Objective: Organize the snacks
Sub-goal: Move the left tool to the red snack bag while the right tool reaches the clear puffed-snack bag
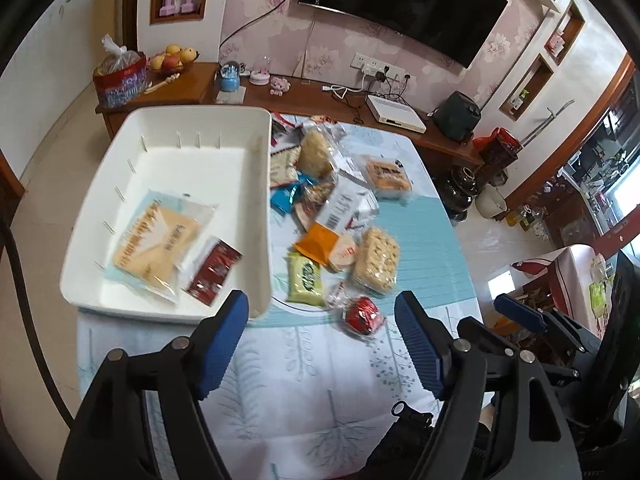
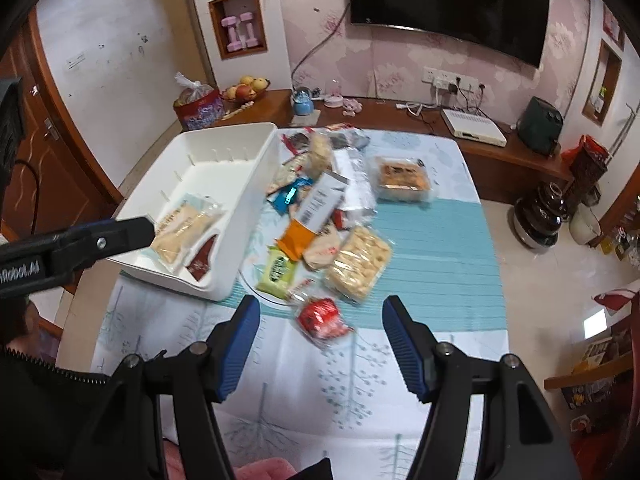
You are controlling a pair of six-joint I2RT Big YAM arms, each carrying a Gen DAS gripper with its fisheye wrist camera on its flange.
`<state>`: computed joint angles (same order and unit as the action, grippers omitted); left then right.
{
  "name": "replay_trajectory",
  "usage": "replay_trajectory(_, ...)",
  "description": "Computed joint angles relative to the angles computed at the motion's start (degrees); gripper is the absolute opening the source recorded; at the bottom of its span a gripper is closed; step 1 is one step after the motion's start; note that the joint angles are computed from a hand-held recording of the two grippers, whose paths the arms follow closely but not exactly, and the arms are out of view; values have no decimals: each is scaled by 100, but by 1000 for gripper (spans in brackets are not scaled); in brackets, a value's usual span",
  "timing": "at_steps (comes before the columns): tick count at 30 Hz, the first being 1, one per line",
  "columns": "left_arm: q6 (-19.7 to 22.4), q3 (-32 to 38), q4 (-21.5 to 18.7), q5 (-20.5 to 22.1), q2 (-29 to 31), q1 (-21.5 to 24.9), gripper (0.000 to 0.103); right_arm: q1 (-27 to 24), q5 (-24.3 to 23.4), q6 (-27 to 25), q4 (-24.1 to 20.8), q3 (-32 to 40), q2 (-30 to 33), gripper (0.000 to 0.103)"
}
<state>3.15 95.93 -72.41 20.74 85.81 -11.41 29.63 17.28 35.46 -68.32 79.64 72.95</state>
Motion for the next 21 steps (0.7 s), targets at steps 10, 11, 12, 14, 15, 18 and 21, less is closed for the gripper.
replay_trajectory(10,-519,-323,-13,-288,122,-567,86,-750,-781,-389,143,-390,-209,71)
replay_trajectory(11,-565,-348,-15,-329,142,-608,86,-815,-855,-415,173,-424,-216,72)
replay_trajectory(12,-638,-382,-8,-370,171,-667,86,-909,-971,-472,207,-443,-200,73)
replay_trajectory(14,-737,-421,0,-436,218,-735,86,-1043,-1150,-562,233,-459,-158,73)
replay_trajectory(15,-824,-437,9,-510,264,-800,86,-1138,-1286,-597,253,-464,-109,73)
replay_trajectory(18,-970,-504,131,-712,372,-947,86,-1408,-1812,-512,328,-472,41,73)
replay_trajectory(21,-1120,-574,294,-908,467,-1079,86,-1628,-2236,-397,385,-466,242,73)
